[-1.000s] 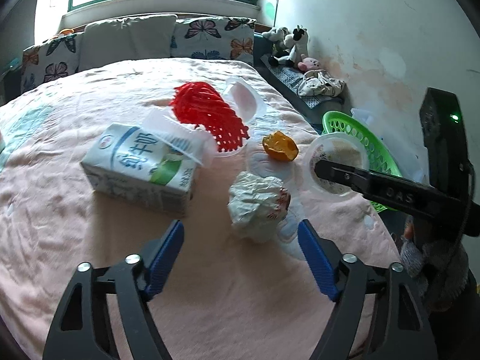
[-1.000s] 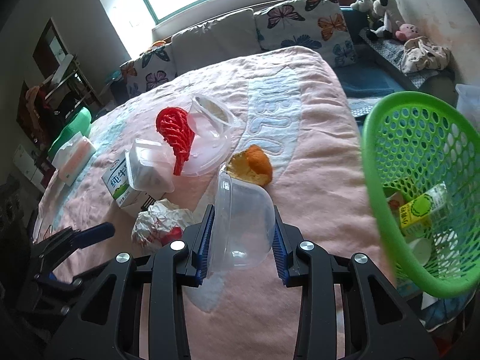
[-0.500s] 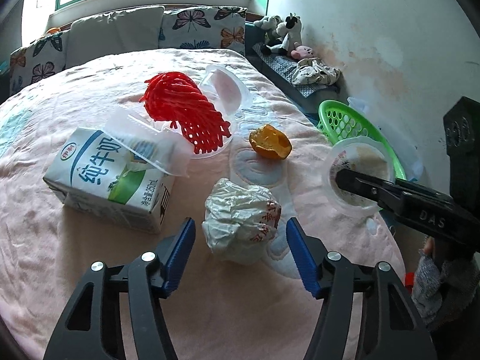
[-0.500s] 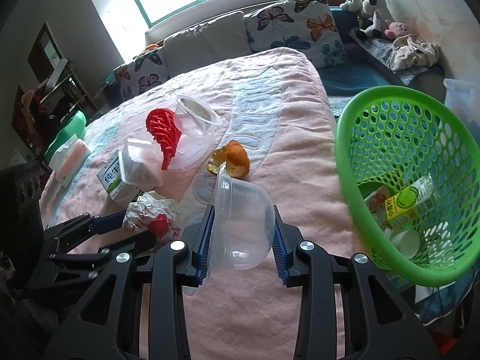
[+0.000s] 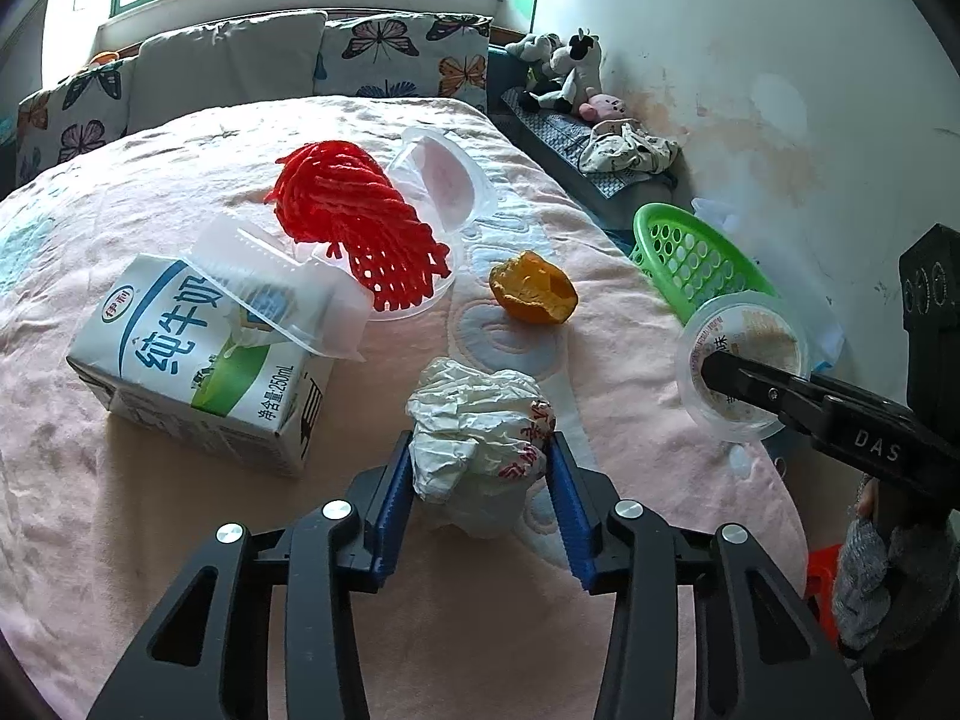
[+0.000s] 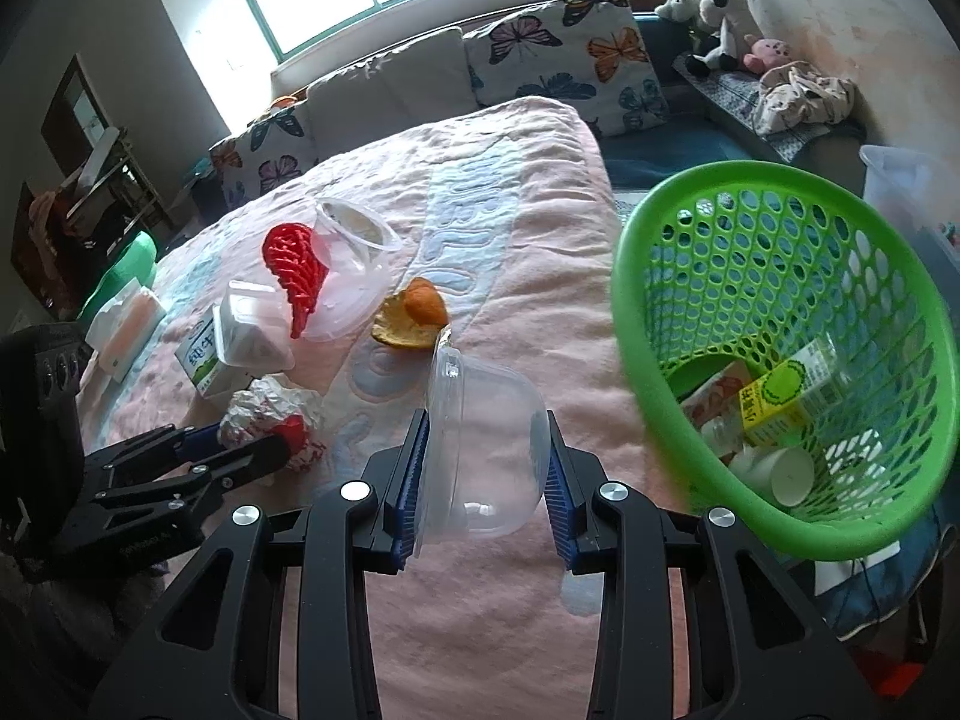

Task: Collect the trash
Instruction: 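Grasp the crumpled white bag with the left gripper while the right carries the box toward the basket, then carry the bag and clear box over the green basket and open both grippers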

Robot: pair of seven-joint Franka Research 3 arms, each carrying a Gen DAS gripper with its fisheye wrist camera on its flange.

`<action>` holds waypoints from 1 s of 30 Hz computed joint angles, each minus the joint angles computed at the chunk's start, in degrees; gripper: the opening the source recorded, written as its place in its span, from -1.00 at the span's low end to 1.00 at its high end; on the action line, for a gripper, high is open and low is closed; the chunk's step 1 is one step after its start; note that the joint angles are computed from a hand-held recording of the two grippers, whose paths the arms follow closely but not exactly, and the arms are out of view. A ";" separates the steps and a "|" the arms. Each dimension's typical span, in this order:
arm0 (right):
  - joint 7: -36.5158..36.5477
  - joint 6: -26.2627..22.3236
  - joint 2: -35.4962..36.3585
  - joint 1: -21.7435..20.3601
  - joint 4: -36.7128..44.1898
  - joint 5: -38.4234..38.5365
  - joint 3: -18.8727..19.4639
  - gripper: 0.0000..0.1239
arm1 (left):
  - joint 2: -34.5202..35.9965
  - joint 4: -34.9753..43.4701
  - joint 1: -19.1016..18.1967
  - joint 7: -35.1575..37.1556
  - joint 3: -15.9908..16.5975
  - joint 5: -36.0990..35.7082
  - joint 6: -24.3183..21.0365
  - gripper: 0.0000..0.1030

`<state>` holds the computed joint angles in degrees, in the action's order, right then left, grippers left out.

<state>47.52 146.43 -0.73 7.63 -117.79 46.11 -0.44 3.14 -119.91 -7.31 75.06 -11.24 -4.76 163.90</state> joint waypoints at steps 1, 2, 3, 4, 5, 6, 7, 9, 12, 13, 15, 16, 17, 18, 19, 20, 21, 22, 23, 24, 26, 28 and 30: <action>0.06 -0.01 0.03 -0.09 -0.01 -0.05 -0.08 -0.42 | -0.11 -0.05 -0.02 0.01 -0.07 -0.22 0.19 -0.19; 0.23 0.06 0.01 -0.19 -0.06 -0.25 -0.15 -0.42 | -0.25 -0.11 -0.05 0.01 -0.10 -0.33 0.32 -0.19; 0.34 0.17 -0.02 -0.26 -0.12 -0.38 -0.19 -0.42 | -0.35 -0.11 -0.07 0.15 -0.13 -0.51 0.40 -0.19; 0.43 0.25 -0.05 -0.38 -0.18 -0.46 -0.28 -0.42 | -0.61 -0.21 -0.09 0.65 -0.22 -1.01 0.53 -0.19; 0.44 0.26 -0.04 -0.49 -0.18 -0.47 -0.36 -0.42 | -0.75 -0.22 -0.17 0.81 -0.22 -1.08 0.62 -0.19; 0.51 0.36 -0.04 -0.61 -0.24 -0.53 -0.44 -0.42 | -0.93 -0.20 -0.28 0.79 -0.21 -0.93 0.67 -0.19; 0.58 0.47 -0.07 -0.74 -0.35 -0.59 -0.52 -0.42 | -0.98 -0.06 -0.40 0.65 -0.18 -0.73 0.61 -0.19; 0.75 0.48 0.03 -0.99 -0.25 -0.75 -0.67 -0.42 | -1.07 0.26 -0.57 0.99 -0.22 -1.06 0.54 -0.19; 0.82 0.71 0.07 -1.43 -0.25 -0.85 -0.91 -0.42 | -1.20 0.80 -0.95 1.18 -0.33 -1.17 0.52 -0.19; 0.83 0.69 0.10 -1.61 -0.21 -0.84 -1.01 -0.42 | -1.12 1.08 -1.08 1.28 -0.38 -1.19 0.47 -0.19; 0.96 0.92 0.16 -2.00 -0.22 -0.98 -1.22 -0.42 | -0.77 1.95 -1.30 1.63 -0.50 -1.37 0.17 -0.19; 1.05 0.95 0.26 -2.19 -0.15 -1.13 -1.32 -0.42 | -0.61 2.26 -1.36 1.74 -0.56 -1.43 0.08 -0.19; 1.24 1.14 0.40 -2.43 -0.10 -1.36 -1.45 -0.42 | -0.41 2.66 -1.41 2.02 -0.64 -1.66 -0.07 -0.19; 1.49 1.28 0.52 -2.66 -0.03 -1.60 -1.56 -0.42 | -0.08 3.30 -1.48 2.31 -0.78 -1.92 -0.28 -0.19; 1.66 1.29 0.69 -2.91 0.09 -1.83 -1.67 -0.42 | 0.09 3.63 -1.54 2.50 -0.91 -2.12 -0.37 -0.19; 1.94 1.55 0.79 -3.07 0.09 -2.12 -1.68 -0.42 | 0.41 4.25 -1.60 2.69 -1.04 -2.29 -0.62 -0.19; 2.26 1.80 0.96 -3.31 0.14 -2.50 -1.78 -0.42 | 0.59 4.57 -1.61 2.88 -1.14 -2.44 -0.72 -0.19; 2.61 1.76 1.22 -3.60 0.34 -2.89 -1.93 -0.42 | 1.09 5.36 -1.77 2.72 -1.25 -2.08 -0.96 -0.19; 2.86 1.70 1.58 -3.90 0.66 -3.19 -2.05 -0.42 | 1.46 6.00 -1.88 2.64 -1.36 -1.73 -1.21 -0.19; 3.16 1.80 1.82 -4.16 0.82 -3.62 -2.12 -0.41 | 1.84 6.67 -1.97 2.69 -1.51 -1.45 -1.46 -0.19; 3.89 2.13 2.51 -4.74 1.33 -4.79 -2.28 -0.41 | 2.40 7.65 -2.09 2.70 -1.74 -0.89 -1.79 -0.19; 4.32 2.23 2.99 -5.29 1.68 -5.39 -2.38 -0.40 | 3.15 9.03 -2.34 2.82 -2.07 -0.29 -2.17 -0.19; 4.84 2.69 3.48 -5.76 2.02 -5.89 -2.43 -0.40 | 3.87 10.33 -2.49 2.75 -2.27 0.38 -2.59 -0.19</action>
